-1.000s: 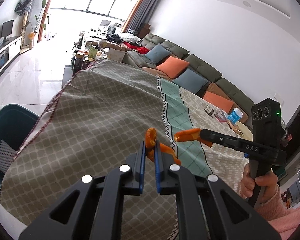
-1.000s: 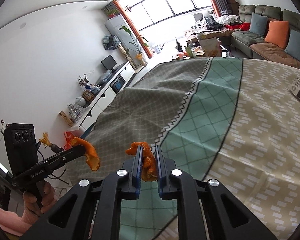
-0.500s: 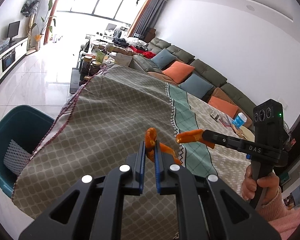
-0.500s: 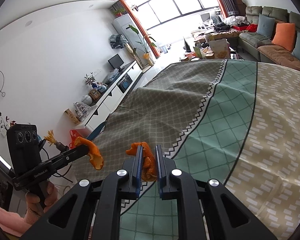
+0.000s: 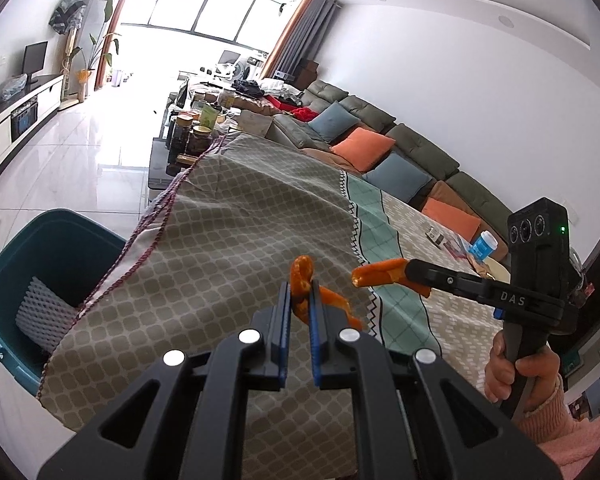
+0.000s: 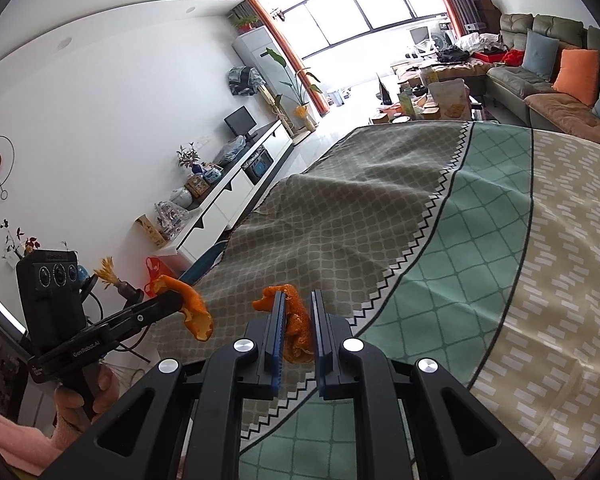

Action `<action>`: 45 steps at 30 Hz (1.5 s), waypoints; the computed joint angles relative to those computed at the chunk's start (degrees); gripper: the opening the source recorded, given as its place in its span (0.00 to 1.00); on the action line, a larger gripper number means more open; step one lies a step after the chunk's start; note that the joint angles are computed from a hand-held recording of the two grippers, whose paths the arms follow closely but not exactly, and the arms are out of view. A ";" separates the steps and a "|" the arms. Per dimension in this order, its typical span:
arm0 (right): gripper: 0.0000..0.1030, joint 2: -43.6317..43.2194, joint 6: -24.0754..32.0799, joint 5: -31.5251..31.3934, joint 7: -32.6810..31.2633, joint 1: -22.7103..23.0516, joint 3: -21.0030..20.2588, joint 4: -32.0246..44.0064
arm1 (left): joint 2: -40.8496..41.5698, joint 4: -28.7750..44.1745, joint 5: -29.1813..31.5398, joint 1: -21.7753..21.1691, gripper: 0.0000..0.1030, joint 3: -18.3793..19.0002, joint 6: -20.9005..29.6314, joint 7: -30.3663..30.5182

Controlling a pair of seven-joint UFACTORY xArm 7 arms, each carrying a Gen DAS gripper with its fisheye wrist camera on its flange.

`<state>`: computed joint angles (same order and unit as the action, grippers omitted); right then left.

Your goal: Collect trash

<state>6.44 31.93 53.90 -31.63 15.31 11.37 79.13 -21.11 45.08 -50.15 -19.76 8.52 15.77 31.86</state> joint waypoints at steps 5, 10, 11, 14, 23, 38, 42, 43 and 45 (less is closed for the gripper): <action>0.12 0.96 0.10 -0.36 0.21 0.18 0.38 1.13 | -0.64 -0.59 0.56 0.41 0.09 0.07 -0.15 -0.38; 0.12 1.44 0.10 -0.43 0.22 0.24 0.73 1.68 | -1.71 -1.33 1.52 0.66 0.09 0.43 -0.17 -1.11; 0.12 1.51 0.08 -0.46 0.20 0.24 0.78 1.75 | -1.81 -1.39 1.79 0.68 0.09 0.33 -0.26 -1.50; 0.12 1.80 0.02 -0.61 0.32 0.35 1.01 2.05 | -2.10 -1.59 2.43 0.52 0.09 0.61 -0.44 -2.06; 0.12 2.69 0.32 -1.09 0.53 0.43 1.50 3.17 | -3.21 -2.29 4.25 0.31 0.09 1.29 -0.60 -3.78; 0.01 3.57 0.72 -1.60 0.91 0.55 1.98 4.15 | -4.75 -3.42 7.05 -0.14 0.09 2.46 -0.93 -6.20; 0.01 4.04 0.94 -2.05 1.24 0.57 2.15 4.83 | -4.89 -3.54 7.54 -0.39 0.09 2.75 -0.98 -6.56; 0.01 4.08 0.88 -2.36 1.49 0.63 2.15 4.86 | -4.99 -3.62 7.67 -0.37 0.09 2.77 -0.90 -6.74; 0.02 3.95 -0.03 -4.04 2.47 0.99 1.99 4.62 | -5.23 -3.82 7.95 -0.32 0.09 2.80 -0.83 -7.03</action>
<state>10.39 31.90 49.85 -29.16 16.30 13.36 83.75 -26.35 41.26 -42.19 -20.08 11.32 14.94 24.83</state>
